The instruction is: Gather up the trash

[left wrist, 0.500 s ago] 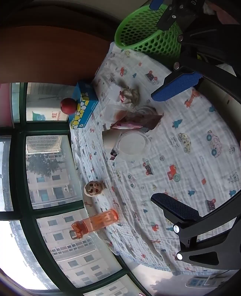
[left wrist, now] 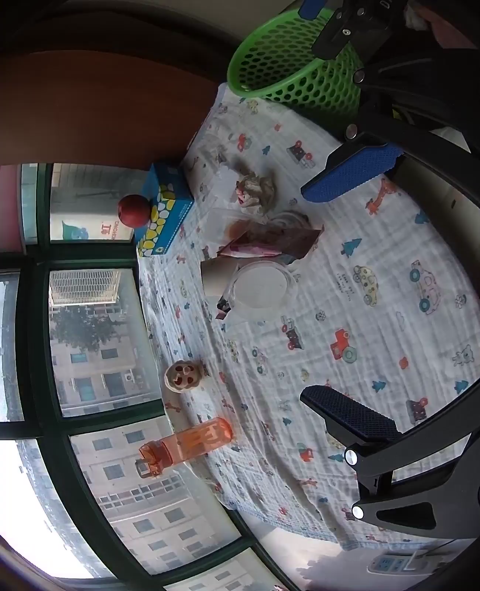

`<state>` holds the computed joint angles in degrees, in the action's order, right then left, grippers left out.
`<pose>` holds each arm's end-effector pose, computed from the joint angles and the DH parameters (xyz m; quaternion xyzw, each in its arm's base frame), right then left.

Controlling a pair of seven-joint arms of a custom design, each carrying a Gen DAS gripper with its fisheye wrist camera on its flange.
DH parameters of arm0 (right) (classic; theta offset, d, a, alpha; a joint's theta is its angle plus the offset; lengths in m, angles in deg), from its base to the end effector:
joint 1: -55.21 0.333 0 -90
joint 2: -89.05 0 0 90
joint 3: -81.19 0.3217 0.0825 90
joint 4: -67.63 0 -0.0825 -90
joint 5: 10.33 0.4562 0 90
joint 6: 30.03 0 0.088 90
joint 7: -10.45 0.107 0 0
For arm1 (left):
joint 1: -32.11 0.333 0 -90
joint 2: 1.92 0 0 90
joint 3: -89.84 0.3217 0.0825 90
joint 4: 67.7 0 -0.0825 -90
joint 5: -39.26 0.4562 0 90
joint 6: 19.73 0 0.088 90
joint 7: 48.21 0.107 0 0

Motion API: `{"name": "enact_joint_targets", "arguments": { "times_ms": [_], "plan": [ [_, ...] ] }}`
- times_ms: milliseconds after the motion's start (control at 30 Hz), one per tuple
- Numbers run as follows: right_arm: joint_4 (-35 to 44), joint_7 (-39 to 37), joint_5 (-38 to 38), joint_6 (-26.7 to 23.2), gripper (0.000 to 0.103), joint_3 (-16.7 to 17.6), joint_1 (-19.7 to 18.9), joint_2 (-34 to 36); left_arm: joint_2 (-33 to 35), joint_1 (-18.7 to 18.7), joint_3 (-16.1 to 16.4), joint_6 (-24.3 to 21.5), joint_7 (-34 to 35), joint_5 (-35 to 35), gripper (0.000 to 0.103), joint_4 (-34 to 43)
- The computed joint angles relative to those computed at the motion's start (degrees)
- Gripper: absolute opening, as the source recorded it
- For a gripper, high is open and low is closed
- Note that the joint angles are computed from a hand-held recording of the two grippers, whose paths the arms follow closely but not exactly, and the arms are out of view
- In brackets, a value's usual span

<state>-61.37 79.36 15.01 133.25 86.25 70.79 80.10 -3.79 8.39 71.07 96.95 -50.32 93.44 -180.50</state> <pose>0.5714 0.1923 0.4844 -0.7590 0.5265 -0.1646 0.3458 0.4974 -0.3961 0.4948 -0.7689 0.4791 -0.1995 0.3734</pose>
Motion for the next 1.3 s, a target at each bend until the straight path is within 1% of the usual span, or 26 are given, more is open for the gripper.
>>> {"name": "enact_joint_targets", "arguments": {
  "times_ms": [200,333,400,567,1300],
  "plan": [
    [0.0,-0.2,0.4,-0.2,0.097,-0.1,0.0,0.0,-0.7,0.1,0.0,0.9,-0.9,0.0,0.098,-1.7],
    [0.0,0.0,0.0,-0.2,0.097,0.0,0.0,-0.2,-0.7,0.2,0.0,1.2,-0.6,-0.2,0.098,-1.6],
    [0.0,0.4,-0.3,-0.2,0.097,0.1,-0.1,-0.2,0.0,0.2,-0.1,0.5,-0.1,-0.7,0.098,-0.5],
    [0.0,0.6,-0.6,-0.3,0.097,0.1,-0.1,-0.1,0.1,0.1,0.0,0.5,-0.1,-1.0,0.098,-0.5],
    [-0.4,1.1,-1.1,-0.2,0.097,0.1,-0.2,-0.3,0.5,0.1,0.2,1.4,0.4,-1.3,0.098,-0.2]
  ]
}}
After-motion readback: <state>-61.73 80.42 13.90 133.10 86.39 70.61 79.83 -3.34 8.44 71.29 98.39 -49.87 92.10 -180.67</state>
